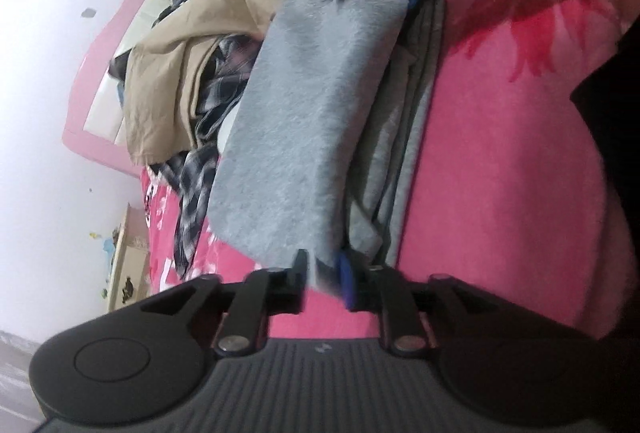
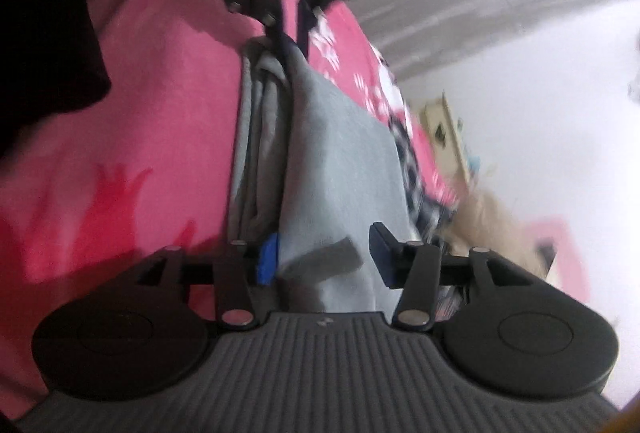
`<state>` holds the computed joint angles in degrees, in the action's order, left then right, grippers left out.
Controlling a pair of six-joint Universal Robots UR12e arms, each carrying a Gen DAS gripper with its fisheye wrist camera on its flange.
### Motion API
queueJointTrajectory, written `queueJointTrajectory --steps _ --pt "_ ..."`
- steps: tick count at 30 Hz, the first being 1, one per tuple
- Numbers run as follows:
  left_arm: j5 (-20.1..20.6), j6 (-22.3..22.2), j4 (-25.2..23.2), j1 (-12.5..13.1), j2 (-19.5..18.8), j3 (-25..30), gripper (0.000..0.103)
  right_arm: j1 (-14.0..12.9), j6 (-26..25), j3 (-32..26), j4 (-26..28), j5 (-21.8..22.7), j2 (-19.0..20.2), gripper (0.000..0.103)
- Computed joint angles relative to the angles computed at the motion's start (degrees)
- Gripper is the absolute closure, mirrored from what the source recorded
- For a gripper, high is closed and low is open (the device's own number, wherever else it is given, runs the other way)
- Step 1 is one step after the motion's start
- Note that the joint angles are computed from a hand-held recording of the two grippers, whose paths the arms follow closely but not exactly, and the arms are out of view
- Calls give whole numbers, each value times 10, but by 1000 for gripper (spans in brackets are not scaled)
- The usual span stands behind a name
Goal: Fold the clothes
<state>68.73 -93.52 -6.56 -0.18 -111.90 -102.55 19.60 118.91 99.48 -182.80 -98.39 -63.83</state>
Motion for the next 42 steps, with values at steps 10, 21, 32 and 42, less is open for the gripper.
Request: queueJointTrajectory --steps 10,21,32,42 --pt "-45 -125 -133 15 46 26 67 -34 383 15 153 55 -71 73" --pt "-102 -20 -134 -21 4 45 74 -66 314 -87 285 222 -19 66" --pt "-133 -63 -115 -7 6 33 97 -61 252 -116 318 215 -2 93" --pt "-98 -11 -85 -13 9 10 97 13 -58 -11 -90 -42 48 97"
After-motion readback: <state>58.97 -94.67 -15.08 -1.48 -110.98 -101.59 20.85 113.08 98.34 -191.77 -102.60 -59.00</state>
